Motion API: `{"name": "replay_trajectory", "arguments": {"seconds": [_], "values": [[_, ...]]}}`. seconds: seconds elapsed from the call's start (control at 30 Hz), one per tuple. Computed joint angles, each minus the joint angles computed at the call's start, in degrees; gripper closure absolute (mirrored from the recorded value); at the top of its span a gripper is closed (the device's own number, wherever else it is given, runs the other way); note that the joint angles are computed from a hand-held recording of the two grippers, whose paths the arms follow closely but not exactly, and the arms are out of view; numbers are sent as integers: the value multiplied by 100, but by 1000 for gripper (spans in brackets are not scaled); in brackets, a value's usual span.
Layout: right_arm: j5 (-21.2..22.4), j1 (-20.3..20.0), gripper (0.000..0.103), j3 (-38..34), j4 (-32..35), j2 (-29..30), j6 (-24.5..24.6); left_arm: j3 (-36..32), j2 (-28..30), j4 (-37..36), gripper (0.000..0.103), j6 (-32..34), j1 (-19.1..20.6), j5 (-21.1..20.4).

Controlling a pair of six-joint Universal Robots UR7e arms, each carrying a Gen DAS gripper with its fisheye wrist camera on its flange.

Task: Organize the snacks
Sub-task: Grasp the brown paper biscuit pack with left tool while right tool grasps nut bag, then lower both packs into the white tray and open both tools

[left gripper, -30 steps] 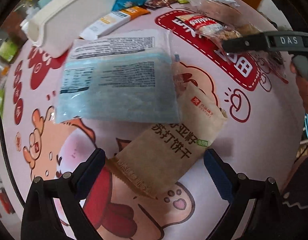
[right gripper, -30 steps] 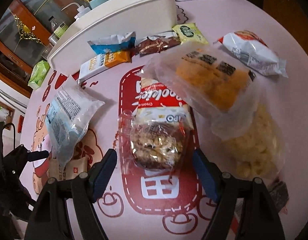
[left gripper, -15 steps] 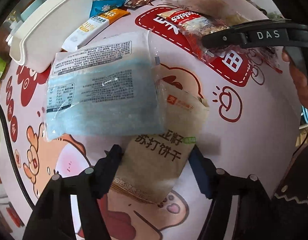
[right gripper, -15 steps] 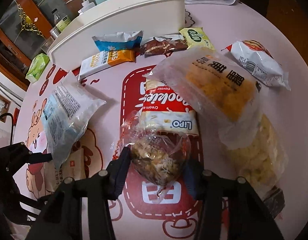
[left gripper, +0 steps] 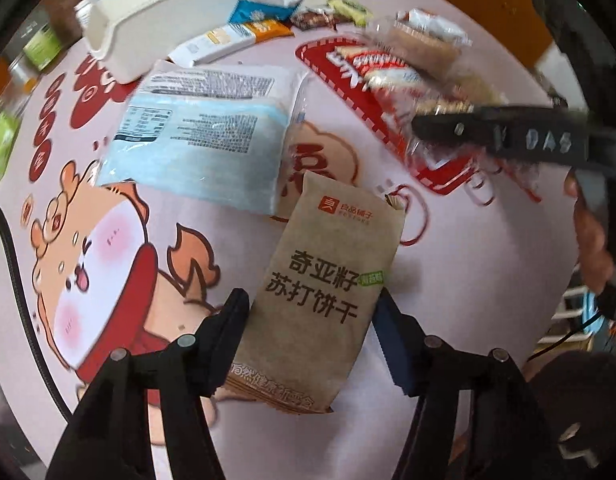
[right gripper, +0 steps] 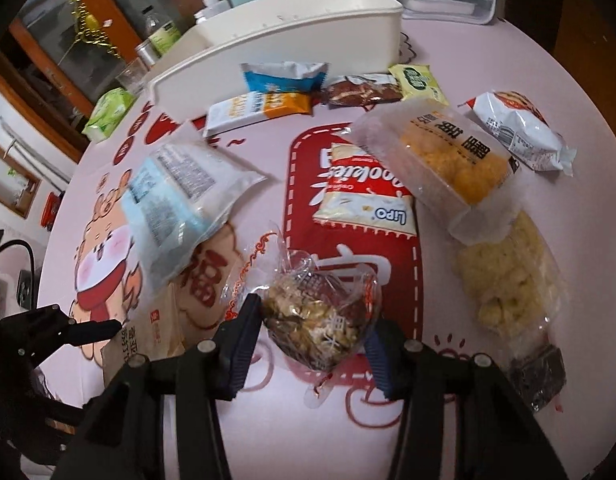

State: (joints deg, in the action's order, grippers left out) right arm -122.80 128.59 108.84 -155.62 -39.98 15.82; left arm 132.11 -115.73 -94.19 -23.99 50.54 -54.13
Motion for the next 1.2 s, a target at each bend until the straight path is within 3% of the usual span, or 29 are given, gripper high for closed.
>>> {"name": "replay_trajectory", "arguments": {"seconds": [0.23,0.4,0.57,0.9,1.2], "values": [[140,238,54,119,-152,-210,-188,-154,-686,871,42,-1280,-968,68],[104,427,54,19,-321,-320,-455,-535,-838,1278,42,-1869,-1439,438],[103,583,54,-322,-414,-335,-790,-1040,-597,1085,42,-2000,-1682,990],[-66,650,54,-1957,-462,238,-1580,-1996,702,-1007,42,-473,-821,1793],[-677,531,54,-3863,-551,1205,-2320,-2967,1930,-2487,42,690,17,1954]]}}
